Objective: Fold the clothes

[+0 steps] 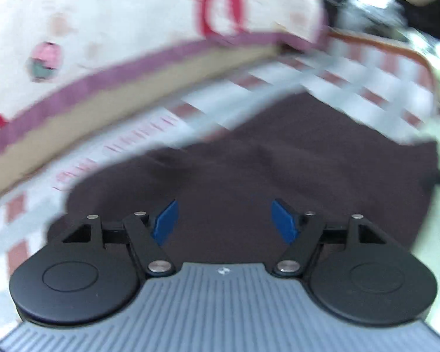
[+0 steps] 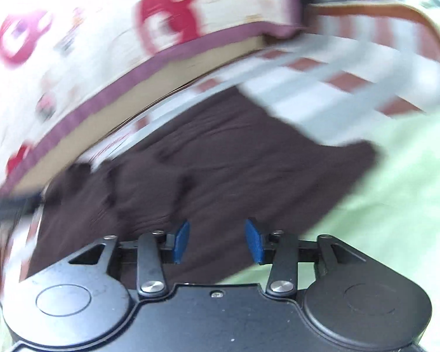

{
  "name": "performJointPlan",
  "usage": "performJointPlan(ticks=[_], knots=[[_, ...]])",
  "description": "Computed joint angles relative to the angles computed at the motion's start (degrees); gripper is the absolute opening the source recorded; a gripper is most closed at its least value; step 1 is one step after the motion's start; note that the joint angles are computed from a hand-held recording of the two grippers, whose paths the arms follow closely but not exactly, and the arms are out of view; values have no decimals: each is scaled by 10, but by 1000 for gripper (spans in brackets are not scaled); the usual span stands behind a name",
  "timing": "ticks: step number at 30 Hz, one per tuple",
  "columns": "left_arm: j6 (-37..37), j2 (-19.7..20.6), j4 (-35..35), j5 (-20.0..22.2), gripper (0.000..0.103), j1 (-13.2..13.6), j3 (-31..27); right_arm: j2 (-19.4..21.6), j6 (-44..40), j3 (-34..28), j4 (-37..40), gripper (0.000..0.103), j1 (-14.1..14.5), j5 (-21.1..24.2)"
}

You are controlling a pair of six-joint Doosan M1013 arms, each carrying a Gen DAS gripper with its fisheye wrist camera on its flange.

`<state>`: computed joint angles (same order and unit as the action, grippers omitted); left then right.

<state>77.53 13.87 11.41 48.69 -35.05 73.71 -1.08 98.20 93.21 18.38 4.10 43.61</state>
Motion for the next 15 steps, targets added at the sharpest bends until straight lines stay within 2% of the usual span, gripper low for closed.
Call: performJointPlan(ticks=[3,8,10,12,13,15], knots=[[35,-10,-50,23,70,-6,19,-9,66,18,-24,55,-8,-15],[-15,-43,-58,27,69,1,68,-10,162,35,-73,57,-1,-30],[-25,-50,-55,42,69,7,76,-10,171,41,-98,57,6,-59],[-39,-50,-22,85,69,0,67,-10,173,46,-133,57,13,-93],[-44,-49,-7,106,69,-3,62,-10,152,49,-121,55,11,-111],[-44,-55,-21,105,67,-5,63,-6,112,54,-78,55,3,-136]])
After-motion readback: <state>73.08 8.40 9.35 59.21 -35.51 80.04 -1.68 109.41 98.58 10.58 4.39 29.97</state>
